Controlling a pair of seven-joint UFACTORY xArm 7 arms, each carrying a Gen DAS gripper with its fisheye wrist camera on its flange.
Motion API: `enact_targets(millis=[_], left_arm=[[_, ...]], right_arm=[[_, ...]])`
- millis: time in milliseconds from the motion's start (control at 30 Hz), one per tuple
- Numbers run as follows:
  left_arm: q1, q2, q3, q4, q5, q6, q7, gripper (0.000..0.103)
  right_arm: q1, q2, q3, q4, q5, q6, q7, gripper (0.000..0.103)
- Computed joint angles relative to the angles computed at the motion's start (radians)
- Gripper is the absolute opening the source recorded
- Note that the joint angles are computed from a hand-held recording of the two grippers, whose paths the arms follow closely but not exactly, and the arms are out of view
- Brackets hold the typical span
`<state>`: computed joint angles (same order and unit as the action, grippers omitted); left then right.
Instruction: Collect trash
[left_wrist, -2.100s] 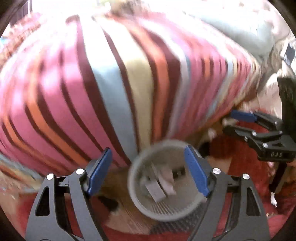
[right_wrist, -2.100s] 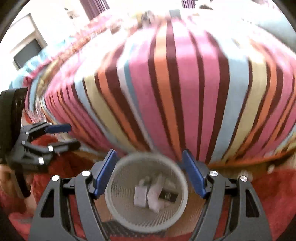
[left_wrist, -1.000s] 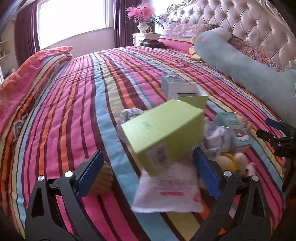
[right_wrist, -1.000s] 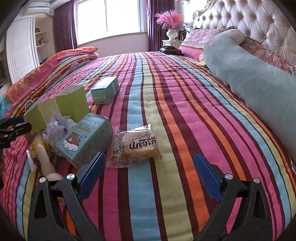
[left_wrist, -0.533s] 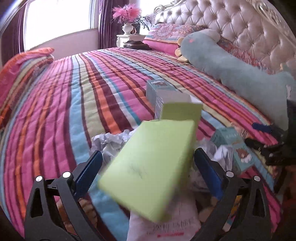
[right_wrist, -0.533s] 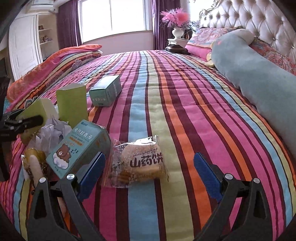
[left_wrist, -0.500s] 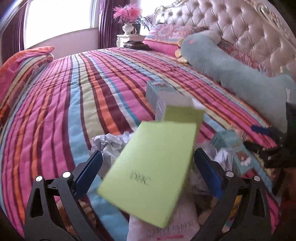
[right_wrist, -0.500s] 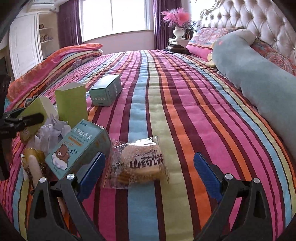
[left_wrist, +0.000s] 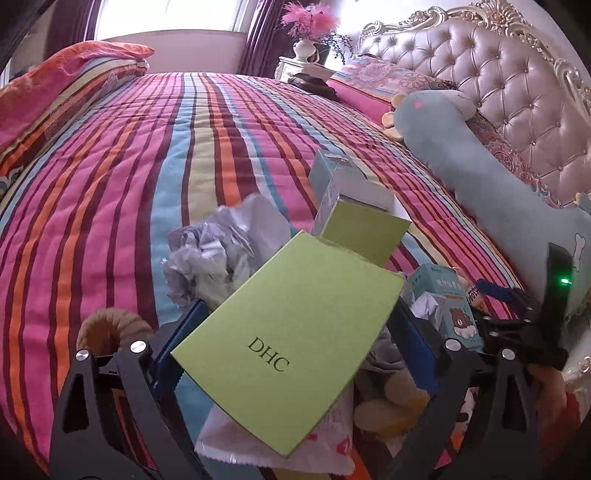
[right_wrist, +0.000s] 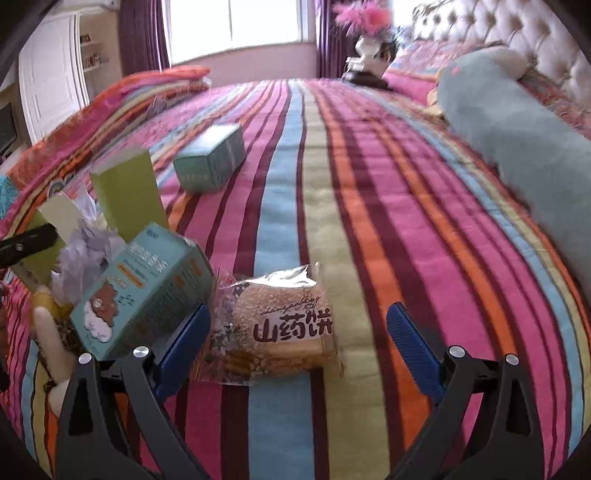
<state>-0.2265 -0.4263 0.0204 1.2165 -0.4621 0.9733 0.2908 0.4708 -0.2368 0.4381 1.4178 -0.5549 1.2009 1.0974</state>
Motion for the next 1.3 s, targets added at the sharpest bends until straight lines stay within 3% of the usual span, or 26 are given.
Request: enact_targets(millis=[33, 167, 233, 267, 367, 567, 767, 1067, 1300], left_arm=[[0.001, -0.011, 0.001, -0.008, 0.000, 0.001, 0.001, 0.064], [0.002, -0.032, 0.009, -0.024, -0.008, 0.006, -0.008, 0.064], [-0.001, -0.040, 0.018, -0.030, -0.024, 0.010, -0.012, 0.064], [-0.004, -0.045, 0.023, -0.034, -0.033, 0.013, -0.011, 0.064], [-0.009, -0.075, 0.036, -0.058, -0.056, 0.014, 0.008, 0.064], [-0.021, -0.192, 0.067, -0.139, -0.094, 0.011, 0.029, 0.064], [-0.025, -0.458, 0.097, -0.282, -0.063, 0.069, 0.036, 0.064], [-0.013, -0.978, 0.130, -0.410, 0.006, 0.399, -0.092, 0.064], [-0.038, -1.263, 0.106, -0.381, -0.013, 0.796, -0.281, 0.064]], right_arm=[[0.000, 0.013, -0.002, 0.010, 0.007, 0.007, -0.012, 0.092], [0.015, 0.063, -0.020, 0.052, 0.024, 0.026, -0.057, 0.091], [0.026, 0.057, -0.029, 0.046, 0.024, 0.015, -0.062, 0.077], [0.031, 0.046, -0.032, 0.034, 0.025, -0.006, -0.058, 0.056], [0.037, 0.039, 0.002, 0.045, -0.024, 0.053, -0.012, 0.056], [0.039, -0.111, 0.032, -0.077, 0.002, -0.017, 0.076, 0.056], [0.037, -0.281, 0.132, -0.185, 0.080, -0.037, 0.130, 0.056], [0.009, -0.407, 0.398, -0.135, 0.246, -0.018, 0.235, 0.056], [-0.108, -0.372, 0.650, 0.015, 0.417, -0.003, 0.288, 0.056]])
